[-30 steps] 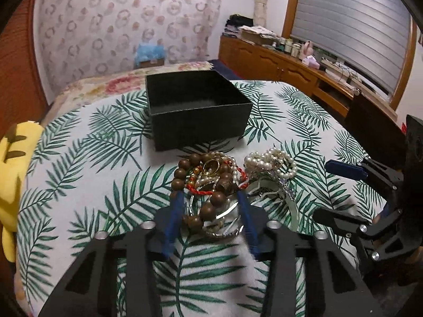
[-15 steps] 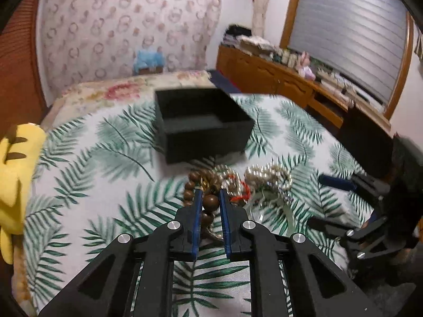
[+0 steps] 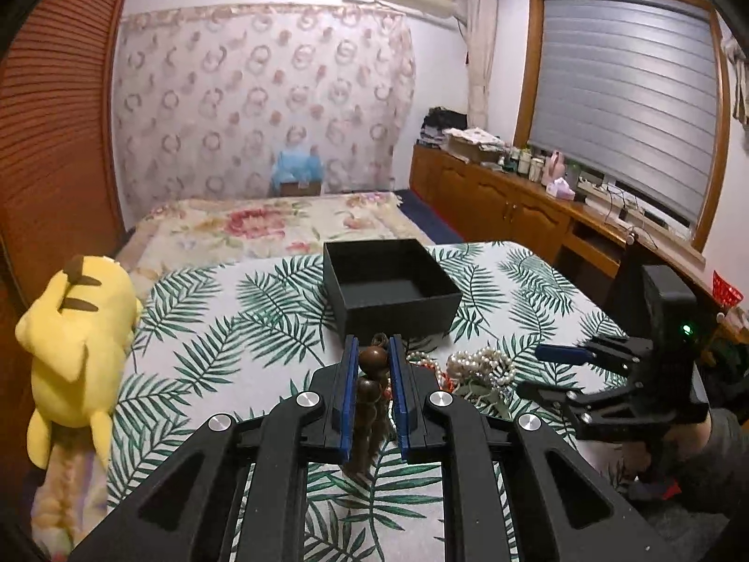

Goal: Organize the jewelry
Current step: 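Lower the left tool onto the brown bead bracelet and close on it, then close the right tool on the purple crystal brooch while the left tool holds the brown beads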

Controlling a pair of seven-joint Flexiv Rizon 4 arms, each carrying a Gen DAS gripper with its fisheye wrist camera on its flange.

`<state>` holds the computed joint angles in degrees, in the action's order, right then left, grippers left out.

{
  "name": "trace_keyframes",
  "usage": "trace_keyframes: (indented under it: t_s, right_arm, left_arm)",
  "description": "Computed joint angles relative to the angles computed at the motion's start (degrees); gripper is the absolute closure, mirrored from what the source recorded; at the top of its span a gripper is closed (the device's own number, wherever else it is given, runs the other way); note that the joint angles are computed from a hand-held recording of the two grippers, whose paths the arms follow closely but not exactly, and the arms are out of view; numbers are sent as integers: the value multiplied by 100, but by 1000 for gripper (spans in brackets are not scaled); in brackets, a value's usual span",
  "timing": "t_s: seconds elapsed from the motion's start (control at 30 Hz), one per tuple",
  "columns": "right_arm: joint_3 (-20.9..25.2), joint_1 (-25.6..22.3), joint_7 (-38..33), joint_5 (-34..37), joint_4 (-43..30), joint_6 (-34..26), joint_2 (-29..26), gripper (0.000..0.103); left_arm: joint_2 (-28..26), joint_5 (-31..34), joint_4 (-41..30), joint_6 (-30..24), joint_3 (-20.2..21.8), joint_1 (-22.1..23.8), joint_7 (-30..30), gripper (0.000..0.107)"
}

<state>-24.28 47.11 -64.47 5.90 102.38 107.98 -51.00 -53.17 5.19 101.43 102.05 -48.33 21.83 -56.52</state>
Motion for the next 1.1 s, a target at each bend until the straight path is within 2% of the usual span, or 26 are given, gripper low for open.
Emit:
trace_keyframes:
  t_s: [0.1,0.23,0.3,0.6,0.77,1.0,1.1]
  right_arm:
    - [61,-122,-36,-178,-145,-203,-5,50]
    - [657,-610,22,-510,-284,-323,33,53]
    - [781,-711,85,-601,-333,-343,3,54]
    - [2414,-2121,408,-1268,-676,-435,-46,57]
    - [3070,-2648,479,-1632,-697,-448,-80,57]
    - [2700,-2370,678,-1618,-666,-506,-43,57]
    - [2976,-2654,751,-1684,-725,-518,-91,57]
  left_arm:
    - [-11,35,35,54,-52,43,-19,95]
    - [-15,90,87,84,-65,69,-58,95]
    - [-14,94,100,63,-55,73,-76,95]
    - [-60,63,139,28,-22,59,-100,95]
    - [-69,53,142,17,9,28,-112,95]
    - [-87,43,150,0,6,30,-102,95]
    - [-87,38,151,6,9,28,-100,95]
